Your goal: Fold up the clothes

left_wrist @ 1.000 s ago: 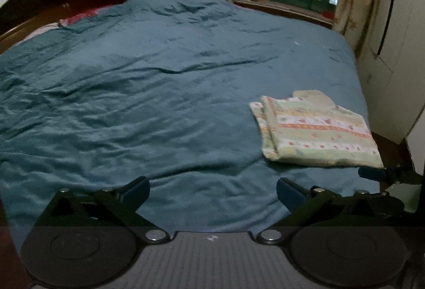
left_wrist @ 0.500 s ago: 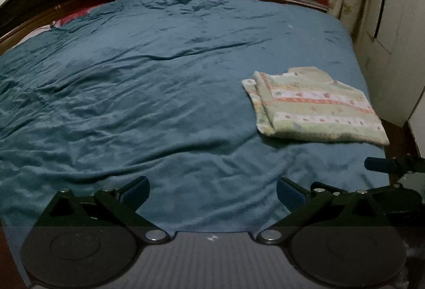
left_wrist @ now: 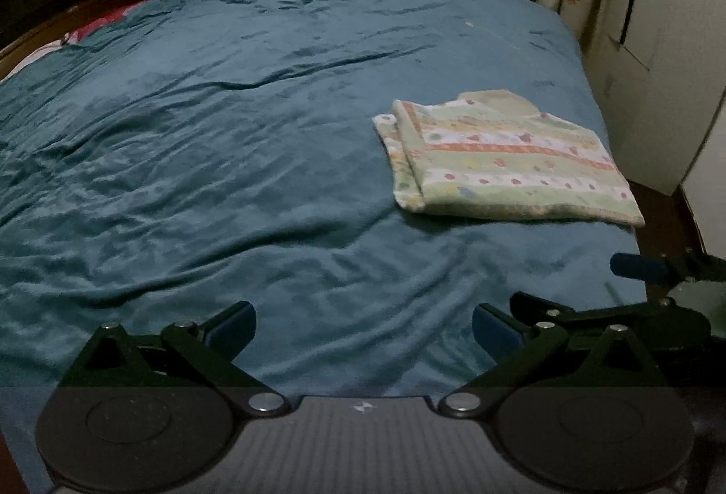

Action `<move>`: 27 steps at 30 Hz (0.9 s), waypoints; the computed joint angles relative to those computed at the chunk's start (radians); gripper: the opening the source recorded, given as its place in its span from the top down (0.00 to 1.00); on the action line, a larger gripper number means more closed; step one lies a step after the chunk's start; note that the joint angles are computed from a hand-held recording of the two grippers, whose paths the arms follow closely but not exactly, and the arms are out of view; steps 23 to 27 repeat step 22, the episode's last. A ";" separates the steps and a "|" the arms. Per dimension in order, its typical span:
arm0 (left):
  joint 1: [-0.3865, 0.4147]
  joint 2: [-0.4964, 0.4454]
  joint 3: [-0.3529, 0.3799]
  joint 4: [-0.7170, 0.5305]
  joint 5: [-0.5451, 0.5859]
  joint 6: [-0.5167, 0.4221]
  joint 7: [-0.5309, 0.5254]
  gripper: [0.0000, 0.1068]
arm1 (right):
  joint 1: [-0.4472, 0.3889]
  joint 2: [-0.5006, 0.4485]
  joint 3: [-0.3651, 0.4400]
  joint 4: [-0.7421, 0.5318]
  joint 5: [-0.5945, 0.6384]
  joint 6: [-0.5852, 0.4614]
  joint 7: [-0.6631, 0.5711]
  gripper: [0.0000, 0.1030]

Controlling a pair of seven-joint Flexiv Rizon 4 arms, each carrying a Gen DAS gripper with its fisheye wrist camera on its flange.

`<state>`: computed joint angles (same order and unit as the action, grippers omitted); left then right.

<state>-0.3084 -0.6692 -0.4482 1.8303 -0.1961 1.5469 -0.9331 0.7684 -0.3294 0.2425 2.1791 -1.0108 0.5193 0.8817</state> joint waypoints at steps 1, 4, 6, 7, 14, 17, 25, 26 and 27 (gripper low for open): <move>-0.003 0.000 0.002 0.001 0.003 0.000 0.001 0.04 | 0.000 0.000 0.000 0.001 0.001 -0.001 0.003 0.00; -0.007 0.000 0.001 0.005 0.008 0.000 0.005 0.04 | 0.001 0.002 0.002 0.004 0.003 -0.003 0.012 0.00; -0.005 0.001 -0.002 0.007 0.010 0.001 0.007 0.04 | 0.002 0.004 0.003 0.006 0.004 -0.005 0.017 0.00; -0.005 0.001 -0.003 0.007 0.010 0.001 0.009 0.04 | 0.002 0.005 0.004 0.008 0.004 -0.006 0.019 0.00; 0.002 0.002 -0.015 0.015 0.013 0.010 0.017 0.04 | 0.005 0.006 0.007 0.006 0.005 -0.015 0.023 0.00; 0.009 0.000 -0.024 0.016 0.012 0.010 0.018 0.04 | 0.007 0.005 0.008 0.003 0.010 -0.021 0.024 0.00; 0.013 -0.003 -0.031 0.016 0.013 0.011 0.021 0.04 | 0.007 0.005 0.008 0.003 0.010 -0.021 0.027 0.00; 0.013 -0.003 -0.031 0.016 0.013 0.011 0.021 0.04 | 0.007 0.005 0.008 0.003 0.010 -0.021 0.027 0.00; 0.013 -0.003 -0.031 0.016 0.013 0.011 0.021 0.04 | 0.007 0.005 0.008 0.003 0.010 -0.021 0.027 0.00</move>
